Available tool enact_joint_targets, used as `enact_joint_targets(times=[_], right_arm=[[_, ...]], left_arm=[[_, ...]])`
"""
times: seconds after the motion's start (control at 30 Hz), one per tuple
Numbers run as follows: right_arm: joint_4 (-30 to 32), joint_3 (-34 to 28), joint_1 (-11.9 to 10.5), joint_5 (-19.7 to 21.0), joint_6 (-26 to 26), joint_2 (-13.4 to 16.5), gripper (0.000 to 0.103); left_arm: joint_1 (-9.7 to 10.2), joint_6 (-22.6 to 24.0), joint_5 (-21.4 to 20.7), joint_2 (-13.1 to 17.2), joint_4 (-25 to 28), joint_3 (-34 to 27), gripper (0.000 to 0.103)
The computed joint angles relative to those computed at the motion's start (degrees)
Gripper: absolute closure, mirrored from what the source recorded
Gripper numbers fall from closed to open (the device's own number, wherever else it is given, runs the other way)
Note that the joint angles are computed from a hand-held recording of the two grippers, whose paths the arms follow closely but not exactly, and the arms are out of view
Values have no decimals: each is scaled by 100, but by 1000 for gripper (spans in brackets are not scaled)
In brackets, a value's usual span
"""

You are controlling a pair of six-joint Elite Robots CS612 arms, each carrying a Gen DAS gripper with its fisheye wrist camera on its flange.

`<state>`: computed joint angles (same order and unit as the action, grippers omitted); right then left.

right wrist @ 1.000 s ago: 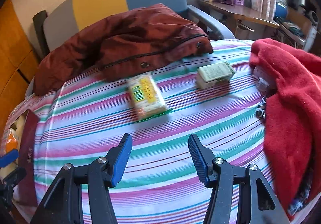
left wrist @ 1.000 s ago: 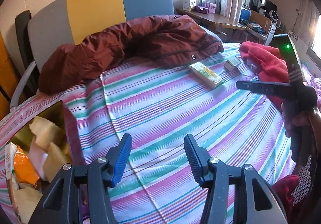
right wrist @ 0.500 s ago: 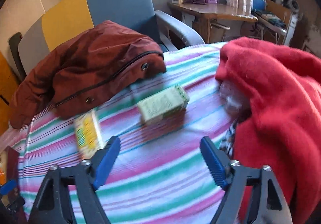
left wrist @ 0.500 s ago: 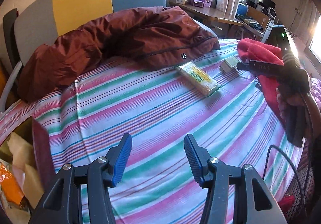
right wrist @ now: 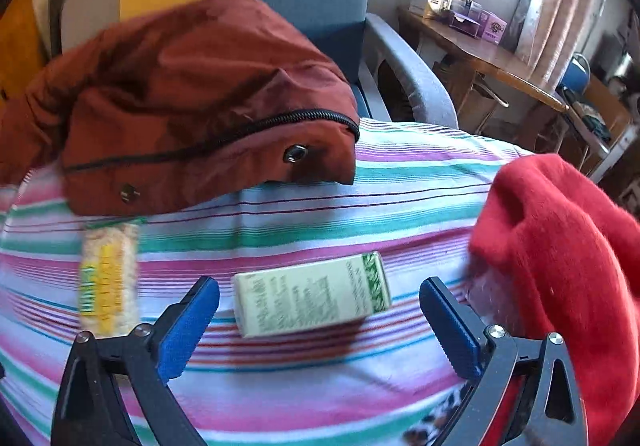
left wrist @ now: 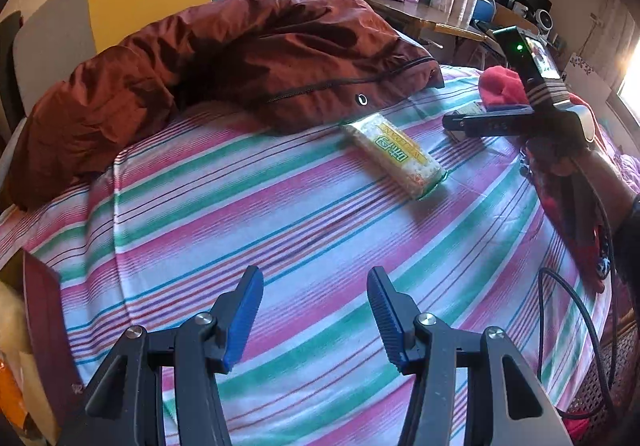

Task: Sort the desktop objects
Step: 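Grasp the WEIDAN cracker packet with the left tool while the right tool grasps the green-white box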

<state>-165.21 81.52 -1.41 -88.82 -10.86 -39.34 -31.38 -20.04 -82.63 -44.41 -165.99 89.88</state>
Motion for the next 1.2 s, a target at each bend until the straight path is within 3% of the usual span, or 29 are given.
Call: enact_joint_targets(times=[0.07,0.1,0.43,0.6,0.7,0.77,0.87,0.93,1.1,1.17,1.2], right_arm=[[203,-85,-20,90,15,43,25],[260,-101,-25,106,24,50,29],[50,606,-9,141,110,-307,29],[-185,898,29,36,-16,-425,30],[-240,913,39,-68,-98,-428,30],[-184,892,2,37,-20,-426,30],[-191,919,-23,126,-36,-443,30],[-170,925,-41,184,-35,-447,29],[-195,951,-24,130,-87,-458,29],[-201,949,-28,139,-109,-456,29],[-221,950,-23,122,-147,-451,30]], left_arm=[[4,42,-12,53,28,-102,48],[-1,66,5,80,32,-151,48],[49,-130,-575,596,634,-1148,48],[69,-505,-820,860,927,-1690,48],[75,-709,-902,1009,1274,-2037,35],[54,-848,-766,1108,1540,-2263,28],[50,-1086,-762,1274,1872,-2598,27],[3,-1083,-542,1394,2220,-2853,27],[-125,-580,84,1521,2489,-3061,27],[-150,-382,171,1490,2362,-2962,28],[-142,-327,164,1459,2249,-2881,36]])
